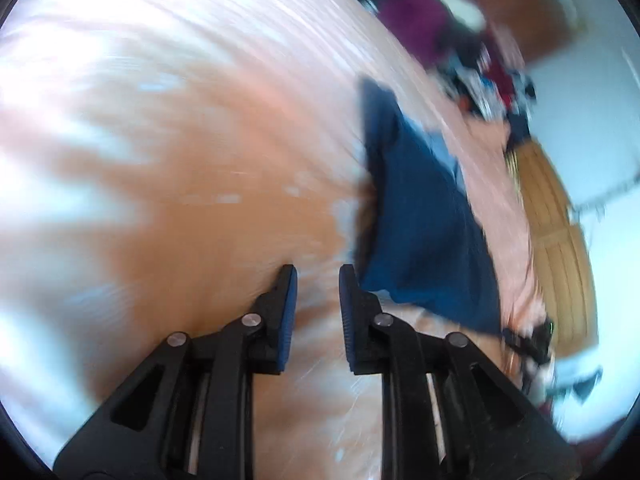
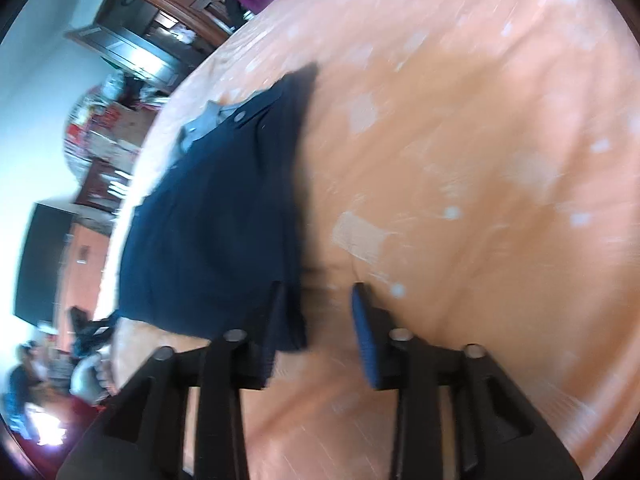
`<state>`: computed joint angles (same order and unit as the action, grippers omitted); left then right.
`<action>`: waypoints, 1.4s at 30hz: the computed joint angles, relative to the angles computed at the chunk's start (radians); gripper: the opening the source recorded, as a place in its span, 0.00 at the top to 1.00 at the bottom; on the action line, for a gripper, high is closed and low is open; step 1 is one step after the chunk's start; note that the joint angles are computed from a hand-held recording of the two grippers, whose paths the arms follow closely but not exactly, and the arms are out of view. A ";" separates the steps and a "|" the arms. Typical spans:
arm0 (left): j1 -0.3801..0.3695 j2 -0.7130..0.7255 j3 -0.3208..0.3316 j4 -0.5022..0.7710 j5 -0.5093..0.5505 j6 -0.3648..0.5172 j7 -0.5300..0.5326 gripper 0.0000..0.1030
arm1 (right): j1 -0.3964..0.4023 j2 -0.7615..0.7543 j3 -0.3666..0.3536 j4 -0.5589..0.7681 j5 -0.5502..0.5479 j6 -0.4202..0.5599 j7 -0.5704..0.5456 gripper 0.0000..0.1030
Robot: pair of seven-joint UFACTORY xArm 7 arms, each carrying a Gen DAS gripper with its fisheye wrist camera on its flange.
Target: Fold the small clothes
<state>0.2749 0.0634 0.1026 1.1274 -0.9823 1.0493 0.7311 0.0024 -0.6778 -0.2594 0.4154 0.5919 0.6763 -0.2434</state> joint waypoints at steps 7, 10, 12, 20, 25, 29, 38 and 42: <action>-0.086 -0.187 0.001 -0.198 -0.254 -0.011 0.038 0.30 | 0.045 -0.119 0.015 -0.025 -0.070 -0.009 0.124 0.57; -0.149 -0.150 -0.031 -0.216 -0.292 -0.104 -0.012 0.28 | 0.080 -0.084 0.040 -0.009 -0.019 -0.023 0.116 0.57; -0.188 -0.131 -0.053 -0.210 -0.354 -0.192 0.018 0.28 | 0.149 -0.073 0.010 -0.002 -0.027 -0.045 0.132 0.57; -0.256 -0.070 -0.098 -0.160 -0.495 -0.460 0.048 0.21 | 0.219 -0.008 0.074 0.038 0.083 -0.080 0.089 0.57; -0.278 -0.068 -0.111 -0.160 -0.572 -0.535 0.041 0.13 | 0.258 0.012 0.073 0.074 0.094 -0.080 0.071 0.57; -0.275 -0.032 -0.106 -0.115 -0.596 -0.483 0.053 0.49 | 0.323 0.034 0.060 0.113 0.080 -0.102 0.081 0.57; -0.361 -0.101 -0.168 -0.116 -0.459 -0.707 0.297 0.97 | 0.416 0.334 0.092 0.474 0.260 -0.050 -0.132 0.57; -0.412 -0.107 -0.178 -0.115 -0.437 -0.772 0.407 0.97 | 0.384 0.694 0.140 0.887 0.361 0.111 -0.240 0.56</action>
